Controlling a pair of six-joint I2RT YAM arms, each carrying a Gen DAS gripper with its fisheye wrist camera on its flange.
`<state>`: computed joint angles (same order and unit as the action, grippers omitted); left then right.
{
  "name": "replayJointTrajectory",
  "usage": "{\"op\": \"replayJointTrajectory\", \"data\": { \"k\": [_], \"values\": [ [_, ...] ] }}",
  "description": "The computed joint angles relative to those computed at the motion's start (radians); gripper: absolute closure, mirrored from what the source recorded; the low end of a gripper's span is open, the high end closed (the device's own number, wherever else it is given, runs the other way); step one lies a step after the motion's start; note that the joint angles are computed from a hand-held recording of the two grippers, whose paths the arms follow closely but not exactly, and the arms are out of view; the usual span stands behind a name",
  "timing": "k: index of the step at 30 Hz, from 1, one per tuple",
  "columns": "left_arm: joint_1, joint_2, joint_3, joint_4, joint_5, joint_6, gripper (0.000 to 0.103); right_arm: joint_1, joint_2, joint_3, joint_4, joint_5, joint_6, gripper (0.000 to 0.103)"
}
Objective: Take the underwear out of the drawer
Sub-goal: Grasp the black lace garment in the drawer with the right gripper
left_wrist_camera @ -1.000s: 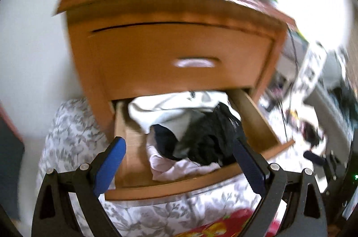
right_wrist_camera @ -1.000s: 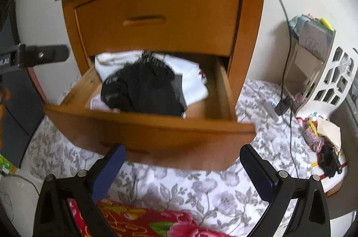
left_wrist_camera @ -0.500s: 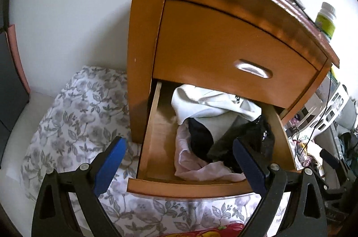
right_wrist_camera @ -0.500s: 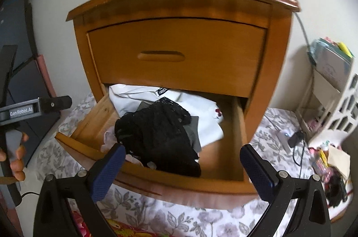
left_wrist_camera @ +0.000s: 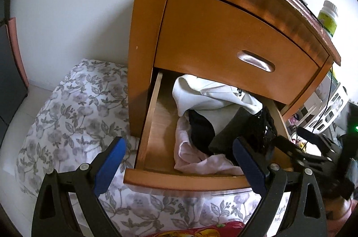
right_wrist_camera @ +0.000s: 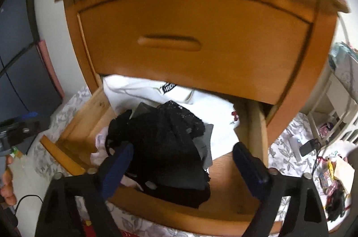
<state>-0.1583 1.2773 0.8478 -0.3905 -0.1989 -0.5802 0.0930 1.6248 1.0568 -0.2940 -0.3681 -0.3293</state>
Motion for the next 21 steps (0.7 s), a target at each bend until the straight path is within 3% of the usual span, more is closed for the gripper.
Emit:
{"op": "replayJointTrajectory", "data": {
  "k": [13, 21],
  "values": [
    [-0.066, -0.045, -0.035, -0.022, -0.009, 0.004, 0.006, 0.024, 0.199, 0.182, -0.149, 0.004, 0.003, 0.047],
    [-0.097, -0.057, -0.051, -0.035, 0.003, -0.006, 0.006, 0.038, 0.236, 0.222, -0.195, 0.016, 0.010, 0.050]
  ]
}}
